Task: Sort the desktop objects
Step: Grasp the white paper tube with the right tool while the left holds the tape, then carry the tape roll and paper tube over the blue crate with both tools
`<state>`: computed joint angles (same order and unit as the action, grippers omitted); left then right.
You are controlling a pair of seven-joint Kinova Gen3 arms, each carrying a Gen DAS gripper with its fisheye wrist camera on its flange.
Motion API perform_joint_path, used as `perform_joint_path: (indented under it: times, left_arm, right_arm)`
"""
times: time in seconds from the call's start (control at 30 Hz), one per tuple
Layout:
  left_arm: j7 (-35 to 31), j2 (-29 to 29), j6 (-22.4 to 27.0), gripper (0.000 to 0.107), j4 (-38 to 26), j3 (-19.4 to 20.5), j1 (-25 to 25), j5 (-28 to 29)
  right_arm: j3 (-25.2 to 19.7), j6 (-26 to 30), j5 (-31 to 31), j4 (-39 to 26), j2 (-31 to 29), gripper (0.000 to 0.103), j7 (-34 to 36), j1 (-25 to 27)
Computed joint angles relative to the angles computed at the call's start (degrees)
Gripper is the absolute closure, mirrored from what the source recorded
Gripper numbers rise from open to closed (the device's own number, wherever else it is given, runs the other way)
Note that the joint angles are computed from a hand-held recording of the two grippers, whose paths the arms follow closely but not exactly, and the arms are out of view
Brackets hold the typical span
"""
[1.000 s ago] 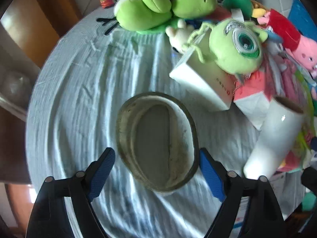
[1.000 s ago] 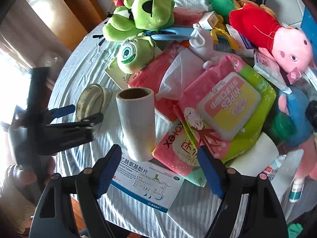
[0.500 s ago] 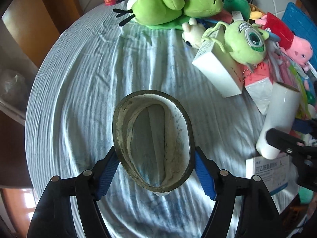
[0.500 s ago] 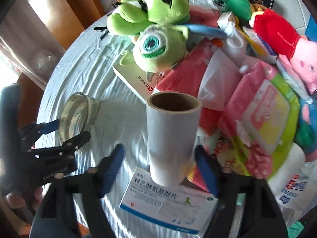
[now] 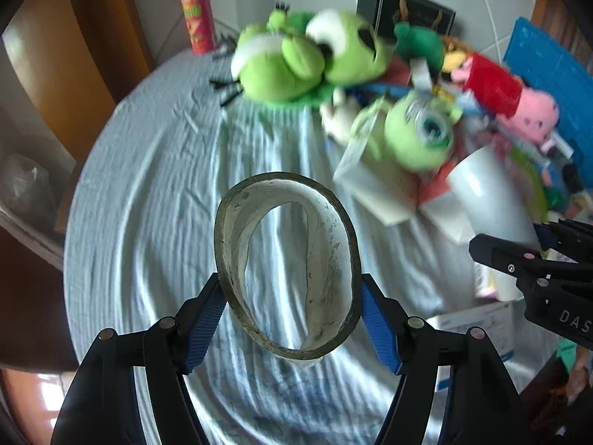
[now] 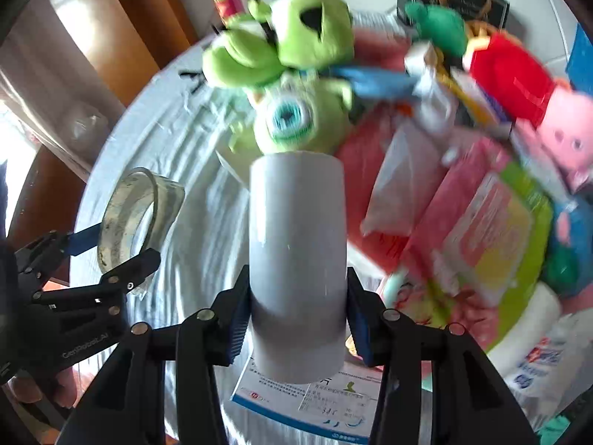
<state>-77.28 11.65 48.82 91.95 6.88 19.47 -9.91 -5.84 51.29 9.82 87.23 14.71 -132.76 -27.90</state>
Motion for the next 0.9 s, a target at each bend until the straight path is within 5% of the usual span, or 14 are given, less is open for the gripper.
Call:
perform_joint_path:
  times: [0.37, 0.9]
  left_arm:
    - [7.43, -3.14, 2.33, 0.037, -5.6, 1.25, 4.39, -6.5]
    - [22.52, -1.8, 9.04, 0.037, -13.72, 3.72, 15.1, -19.37]
  right_arm:
    - [-0.55, 2.09, 2.82, -0.23, -7.74, 0.057, 1.7, 2.02]
    - [-1.63, 3.69, 0.84, 0.42, -17.09, 0.057, 14.47, 9.63]
